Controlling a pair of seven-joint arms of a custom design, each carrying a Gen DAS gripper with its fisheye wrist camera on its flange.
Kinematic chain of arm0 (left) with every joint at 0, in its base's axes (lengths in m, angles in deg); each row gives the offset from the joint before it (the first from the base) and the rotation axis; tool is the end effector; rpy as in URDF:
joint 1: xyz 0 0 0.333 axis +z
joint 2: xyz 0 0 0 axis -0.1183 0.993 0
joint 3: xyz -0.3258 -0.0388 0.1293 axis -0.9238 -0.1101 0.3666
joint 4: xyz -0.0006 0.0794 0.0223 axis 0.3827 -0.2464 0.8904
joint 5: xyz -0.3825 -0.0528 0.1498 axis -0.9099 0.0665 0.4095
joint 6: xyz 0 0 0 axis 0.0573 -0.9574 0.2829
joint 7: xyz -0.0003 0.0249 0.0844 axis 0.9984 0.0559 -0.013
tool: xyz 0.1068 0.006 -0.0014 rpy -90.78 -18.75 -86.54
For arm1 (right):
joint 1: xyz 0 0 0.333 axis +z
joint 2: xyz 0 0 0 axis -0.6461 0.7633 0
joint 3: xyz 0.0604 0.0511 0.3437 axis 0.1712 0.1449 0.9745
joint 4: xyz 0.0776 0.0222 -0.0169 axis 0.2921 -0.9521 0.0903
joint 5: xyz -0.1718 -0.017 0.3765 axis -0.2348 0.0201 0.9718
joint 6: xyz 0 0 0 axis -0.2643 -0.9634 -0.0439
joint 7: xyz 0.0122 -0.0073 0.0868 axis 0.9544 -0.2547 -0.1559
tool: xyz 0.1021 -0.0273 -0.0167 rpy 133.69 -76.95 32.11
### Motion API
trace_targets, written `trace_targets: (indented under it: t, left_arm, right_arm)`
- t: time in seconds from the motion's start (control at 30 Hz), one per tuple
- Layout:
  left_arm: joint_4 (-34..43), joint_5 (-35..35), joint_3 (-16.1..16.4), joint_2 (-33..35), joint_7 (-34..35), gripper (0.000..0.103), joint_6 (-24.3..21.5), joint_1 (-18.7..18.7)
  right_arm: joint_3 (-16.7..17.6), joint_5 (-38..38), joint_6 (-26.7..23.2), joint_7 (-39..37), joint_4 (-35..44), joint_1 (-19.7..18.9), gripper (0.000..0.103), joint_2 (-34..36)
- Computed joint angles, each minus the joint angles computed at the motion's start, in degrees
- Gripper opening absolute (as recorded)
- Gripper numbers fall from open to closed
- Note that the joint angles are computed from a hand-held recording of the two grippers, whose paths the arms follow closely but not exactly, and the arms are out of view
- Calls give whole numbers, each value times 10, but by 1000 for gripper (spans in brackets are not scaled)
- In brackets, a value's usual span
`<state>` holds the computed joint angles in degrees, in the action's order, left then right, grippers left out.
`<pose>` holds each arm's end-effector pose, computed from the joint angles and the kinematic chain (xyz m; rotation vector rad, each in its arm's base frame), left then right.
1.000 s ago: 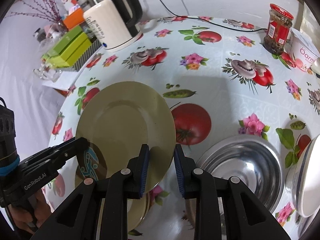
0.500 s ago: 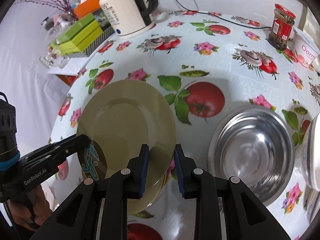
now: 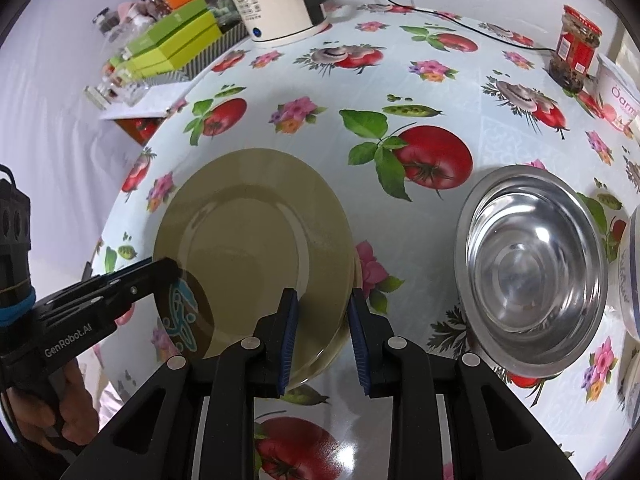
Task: Organize plates and bowls
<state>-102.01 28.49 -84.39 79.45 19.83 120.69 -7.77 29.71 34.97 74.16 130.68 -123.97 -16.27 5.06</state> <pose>0.6401 -0.1263 0.4428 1.9954 -2.2502 0.8613 0.6189 0.3474 0.4687 -1.9126 1.9281 -0.0875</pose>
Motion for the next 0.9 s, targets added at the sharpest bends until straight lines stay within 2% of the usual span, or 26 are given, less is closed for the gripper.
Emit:
trace_targets:
  t: [0.9]
  left_arm:
    - [-14, 22, 1, -9, -1, 21, 16, -5]
  right_arm:
    - [-5, -41, -16, 9, 2, 11, 29, 2]
